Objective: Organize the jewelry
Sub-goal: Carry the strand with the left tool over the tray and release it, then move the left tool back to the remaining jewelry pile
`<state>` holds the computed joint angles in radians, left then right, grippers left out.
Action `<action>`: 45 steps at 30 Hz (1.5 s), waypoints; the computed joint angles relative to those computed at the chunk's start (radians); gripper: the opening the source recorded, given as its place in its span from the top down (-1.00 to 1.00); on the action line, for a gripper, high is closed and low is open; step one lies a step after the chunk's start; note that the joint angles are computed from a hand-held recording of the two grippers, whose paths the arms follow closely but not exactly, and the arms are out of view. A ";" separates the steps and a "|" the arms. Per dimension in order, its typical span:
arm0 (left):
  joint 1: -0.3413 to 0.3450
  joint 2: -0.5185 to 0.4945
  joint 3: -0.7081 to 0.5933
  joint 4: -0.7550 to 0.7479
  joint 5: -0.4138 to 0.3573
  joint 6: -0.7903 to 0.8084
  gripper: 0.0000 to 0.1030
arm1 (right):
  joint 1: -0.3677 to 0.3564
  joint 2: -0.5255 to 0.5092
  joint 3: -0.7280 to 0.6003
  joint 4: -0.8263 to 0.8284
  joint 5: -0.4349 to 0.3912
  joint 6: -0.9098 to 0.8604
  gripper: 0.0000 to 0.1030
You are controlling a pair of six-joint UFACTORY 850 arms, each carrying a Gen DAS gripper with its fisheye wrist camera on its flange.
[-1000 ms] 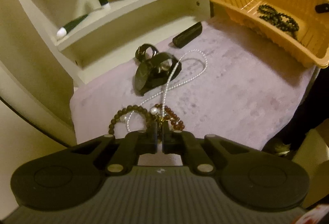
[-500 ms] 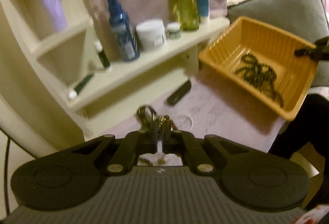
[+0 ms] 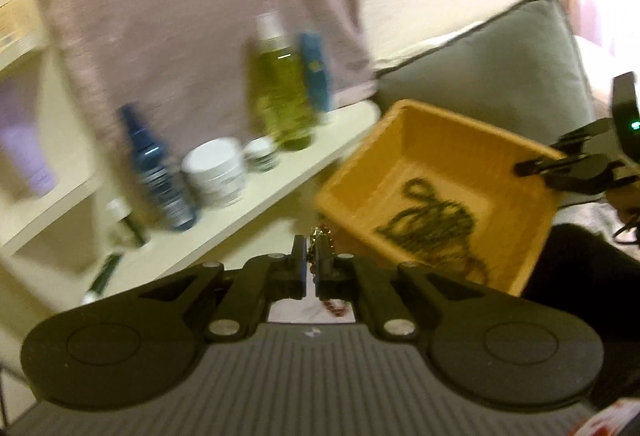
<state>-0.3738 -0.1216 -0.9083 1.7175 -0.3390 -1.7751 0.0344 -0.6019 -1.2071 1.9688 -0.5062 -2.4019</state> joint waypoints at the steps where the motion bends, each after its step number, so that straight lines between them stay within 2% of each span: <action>1: -0.006 -0.017 -0.017 0.014 0.018 -0.005 0.94 | 0.000 0.000 0.001 0.001 0.000 -0.002 0.90; 13: -0.053 -0.241 -0.195 0.317 0.215 -0.283 0.94 | 0.001 -0.001 -0.003 -0.001 0.000 0.007 0.90; 17: -0.059 -0.287 -0.218 0.426 0.241 -0.405 0.94 | 0.002 0.000 0.000 0.005 -0.001 0.005 0.90; 19: -0.063 -0.302 -0.223 0.428 0.237 -0.413 0.93 | 0.001 -0.001 0.000 0.005 -0.003 0.006 0.90; 21: -0.061 -0.314 -0.227 0.426 0.239 -0.427 0.84 | 0.001 0.000 0.001 0.006 -0.004 0.005 0.90; 22: -0.062 -0.314 -0.223 0.410 0.226 -0.420 0.66 | 0.000 0.001 0.002 0.006 -0.005 0.004 0.90; 23: -0.062 -0.312 -0.219 0.409 0.218 -0.426 0.61 | 0.001 0.001 0.002 0.008 -0.005 0.004 0.90; 26: -0.056 -0.286 -0.181 0.498 0.183 -0.556 0.61 | 0.001 0.002 0.003 0.009 -0.004 0.002 0.90; 28: -0.054 -0.256 -0.143 0.490 0.141 -0.576 0.60 | 0.000 0.001 0.003 0.007 -0.006 0.003 0.90; 41: -0.071 -0.064 0.112 0.085 -0.221 -0.397 0.30 | 0.001 0.002 0.004 0.014 -0.006 -0.003 0.90; 45: -0.072 -0.026 0.168 -0.003 -0.290 -0.403 0.28 | 0.000 0.001 0.004 0.012 -0.007 -0.002 0.90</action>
